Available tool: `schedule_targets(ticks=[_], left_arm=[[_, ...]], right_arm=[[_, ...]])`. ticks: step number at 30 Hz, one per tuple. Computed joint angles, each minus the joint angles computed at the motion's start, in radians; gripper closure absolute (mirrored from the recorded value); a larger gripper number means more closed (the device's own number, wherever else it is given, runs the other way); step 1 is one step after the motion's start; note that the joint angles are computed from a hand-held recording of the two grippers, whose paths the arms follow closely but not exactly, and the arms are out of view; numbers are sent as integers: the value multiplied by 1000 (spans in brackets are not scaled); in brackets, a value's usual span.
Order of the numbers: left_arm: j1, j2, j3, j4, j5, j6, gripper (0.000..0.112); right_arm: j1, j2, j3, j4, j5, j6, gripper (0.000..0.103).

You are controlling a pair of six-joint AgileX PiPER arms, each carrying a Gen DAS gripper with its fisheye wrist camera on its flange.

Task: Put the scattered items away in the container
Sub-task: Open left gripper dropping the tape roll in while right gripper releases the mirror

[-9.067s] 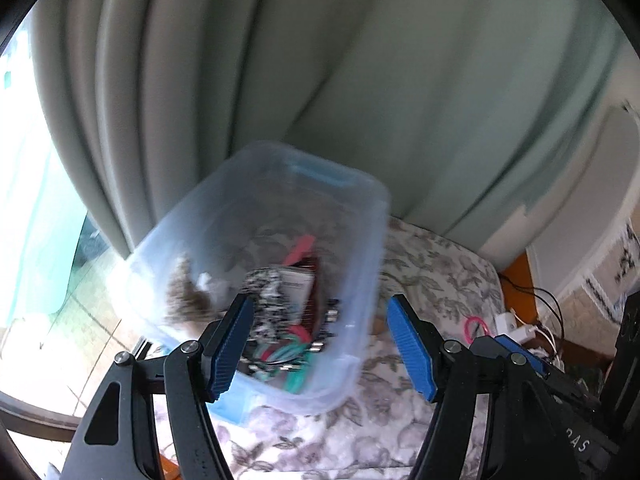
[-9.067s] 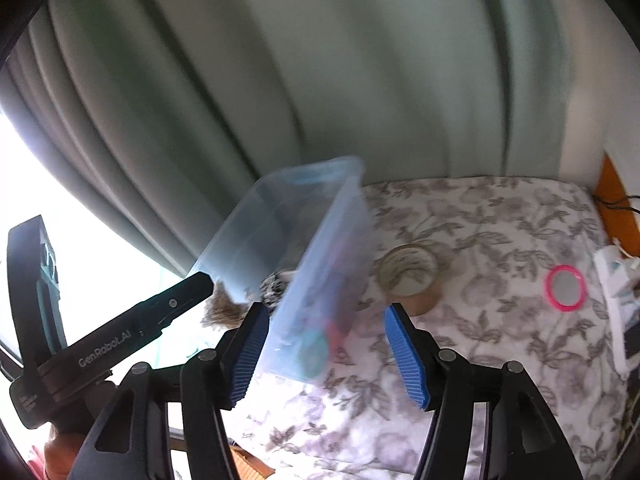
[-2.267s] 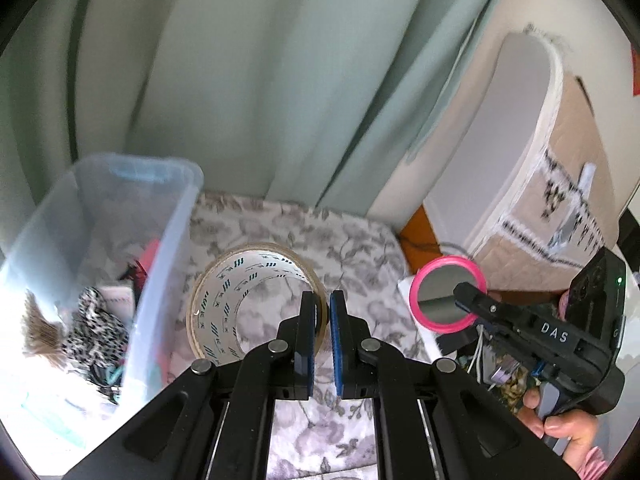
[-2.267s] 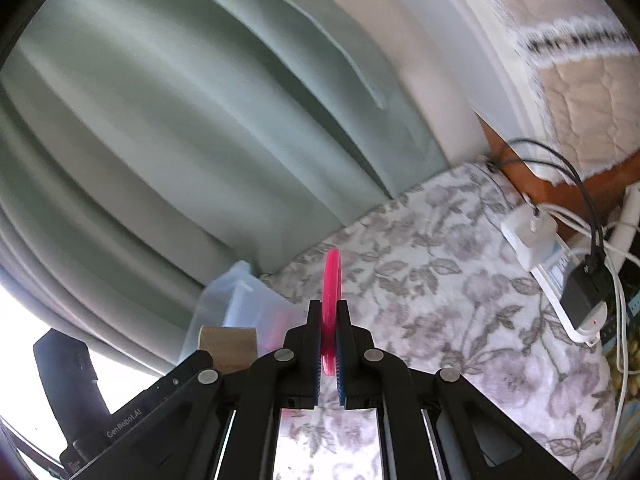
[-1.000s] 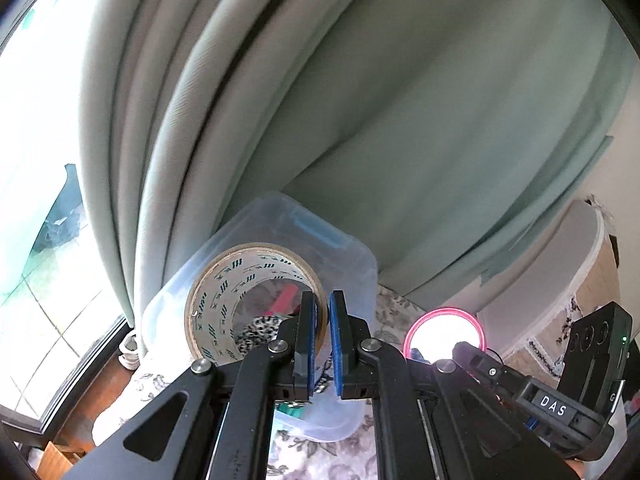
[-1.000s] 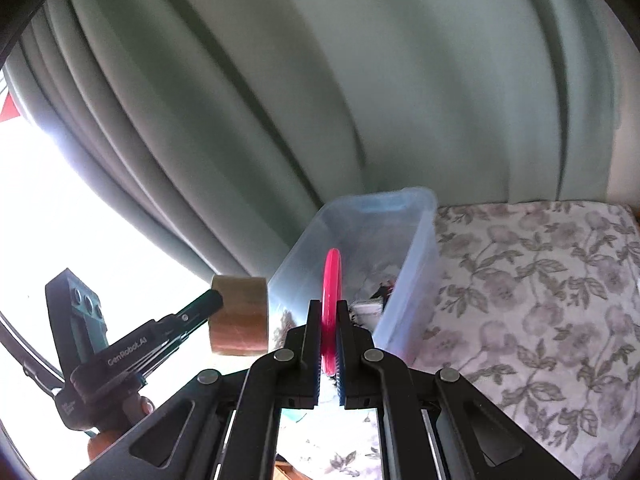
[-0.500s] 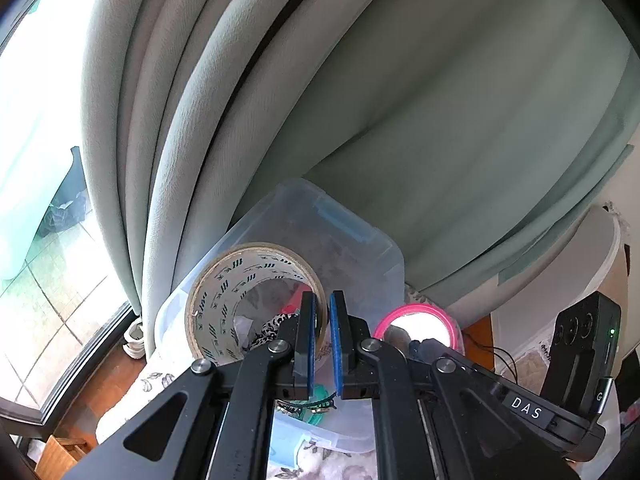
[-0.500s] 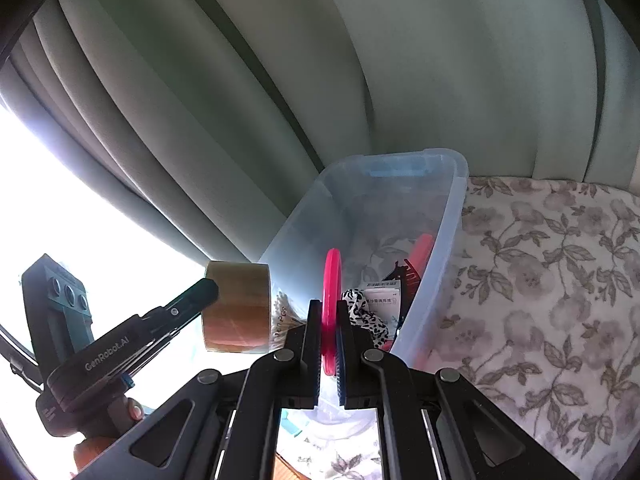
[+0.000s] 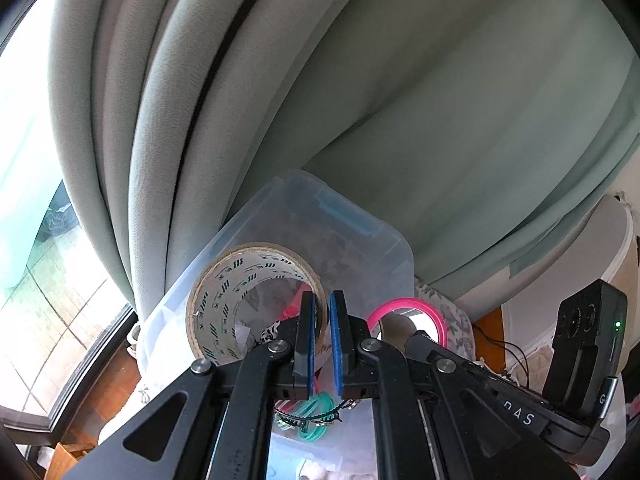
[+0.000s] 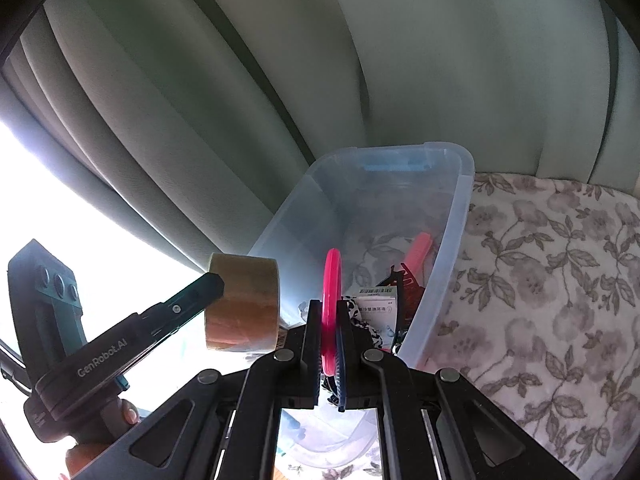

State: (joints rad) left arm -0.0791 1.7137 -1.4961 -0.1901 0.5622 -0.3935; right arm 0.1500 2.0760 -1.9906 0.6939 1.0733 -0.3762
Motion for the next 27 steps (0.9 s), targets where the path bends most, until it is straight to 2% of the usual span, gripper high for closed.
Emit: schedule_targets(ticks=[15,27], left_arm=[[-34,18,-34,53,14,-48,104],[-40,-7,-19,68,35,-56,85]], right_arm=[[-4,10,-28,-10,27,7,93],[-4,-9,9,-19,6,-8,93]])
